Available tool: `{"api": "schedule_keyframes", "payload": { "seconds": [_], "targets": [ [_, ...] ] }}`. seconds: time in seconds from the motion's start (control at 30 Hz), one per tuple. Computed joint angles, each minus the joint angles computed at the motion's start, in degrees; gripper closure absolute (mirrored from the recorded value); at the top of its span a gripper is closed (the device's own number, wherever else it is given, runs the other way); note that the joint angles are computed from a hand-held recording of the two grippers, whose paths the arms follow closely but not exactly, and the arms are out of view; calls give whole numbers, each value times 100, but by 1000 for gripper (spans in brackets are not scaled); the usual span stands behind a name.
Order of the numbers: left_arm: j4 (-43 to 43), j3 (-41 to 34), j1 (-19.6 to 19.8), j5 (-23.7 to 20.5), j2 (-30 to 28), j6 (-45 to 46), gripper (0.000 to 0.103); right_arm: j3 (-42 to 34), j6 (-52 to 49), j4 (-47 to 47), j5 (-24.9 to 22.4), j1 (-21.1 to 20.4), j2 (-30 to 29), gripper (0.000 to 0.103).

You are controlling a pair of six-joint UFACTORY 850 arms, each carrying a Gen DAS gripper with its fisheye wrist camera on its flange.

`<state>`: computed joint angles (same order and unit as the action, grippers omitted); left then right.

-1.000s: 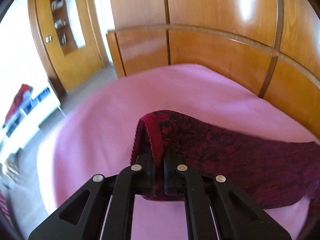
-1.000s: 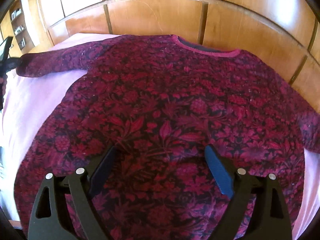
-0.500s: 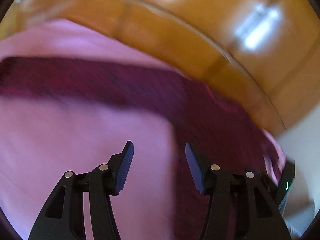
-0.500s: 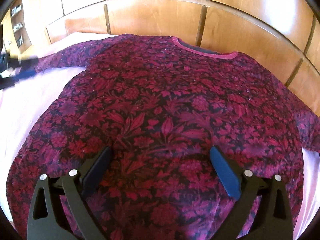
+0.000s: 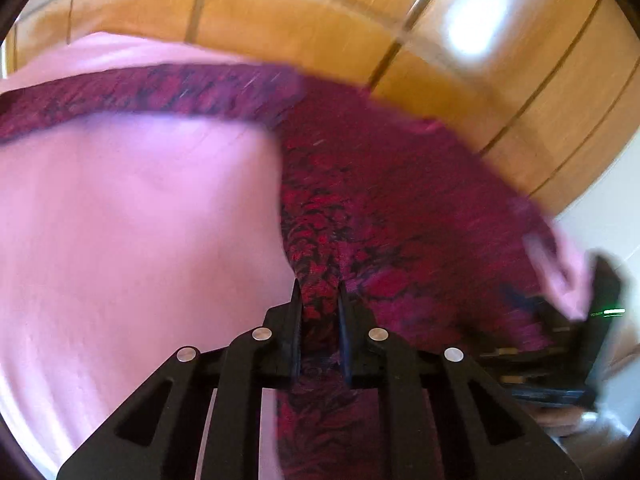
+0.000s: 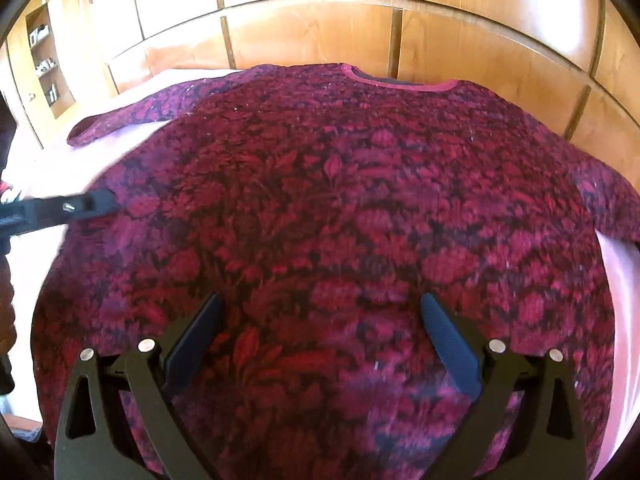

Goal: Fold small clothes

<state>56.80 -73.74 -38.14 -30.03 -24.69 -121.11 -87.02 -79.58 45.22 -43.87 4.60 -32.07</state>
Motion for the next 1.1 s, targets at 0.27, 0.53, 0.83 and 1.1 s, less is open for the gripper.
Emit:
{"api": "schedule_keyframes", "payload": {
  "seconds": [0.27, 0.53, 0.83, 1.1],
  "targets": [
    [-401, -509, -218, -1000, -246, 471, 75, -201, 111, -169, -312, -194, -16, 8],
    [268, -920, -496, -1545, -391, 371, 45, -1134, 2117, -545, 71, -1132, -538, 18],
    [177, -1663, -497, -1344, -980, 1127, 44, -719, 1811, -489, -995, -1508, -269, 88],
    [-383, -1938, -454, -1423, -1336, 2037, 42, -1615, 2072, -516, -1803, -1648, -741, 83]
  ]
}}
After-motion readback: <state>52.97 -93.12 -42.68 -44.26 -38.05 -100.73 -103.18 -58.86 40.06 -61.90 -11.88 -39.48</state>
